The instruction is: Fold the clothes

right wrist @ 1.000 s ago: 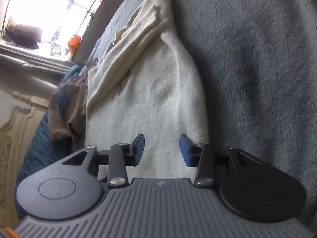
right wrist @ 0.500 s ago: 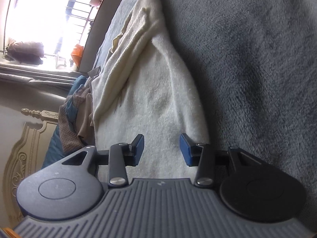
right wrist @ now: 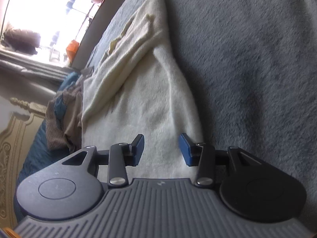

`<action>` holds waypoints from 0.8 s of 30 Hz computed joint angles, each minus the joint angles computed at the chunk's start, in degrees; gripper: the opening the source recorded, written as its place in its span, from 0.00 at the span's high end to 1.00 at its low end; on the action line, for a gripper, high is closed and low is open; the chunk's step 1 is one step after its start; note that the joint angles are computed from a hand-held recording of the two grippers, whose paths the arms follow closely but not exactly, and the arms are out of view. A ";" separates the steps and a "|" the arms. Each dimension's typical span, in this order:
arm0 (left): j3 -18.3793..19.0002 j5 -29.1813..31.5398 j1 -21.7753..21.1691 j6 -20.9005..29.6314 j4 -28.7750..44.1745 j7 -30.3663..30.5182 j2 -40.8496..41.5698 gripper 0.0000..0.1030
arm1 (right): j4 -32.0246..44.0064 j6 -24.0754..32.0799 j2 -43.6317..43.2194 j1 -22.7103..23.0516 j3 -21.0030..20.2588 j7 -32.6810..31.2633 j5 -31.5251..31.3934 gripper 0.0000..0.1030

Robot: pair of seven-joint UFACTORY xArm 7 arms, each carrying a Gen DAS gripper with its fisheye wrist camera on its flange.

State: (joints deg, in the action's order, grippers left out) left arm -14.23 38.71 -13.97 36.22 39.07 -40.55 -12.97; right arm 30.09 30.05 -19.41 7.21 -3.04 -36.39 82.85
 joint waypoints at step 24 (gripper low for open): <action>-0.10 0.06 -0.05 0.33 -0.06 0.15 -0.21 0.00 | -7.07 8.96 -6.47 -1.48 -5.18 7.40 -3.61 0.62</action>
State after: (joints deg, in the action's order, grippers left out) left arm -14.33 38.76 -14.02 36.55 39.01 -40.40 -13.17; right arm 23.02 39.01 -25.88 5.73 -8.22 -28.99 79.24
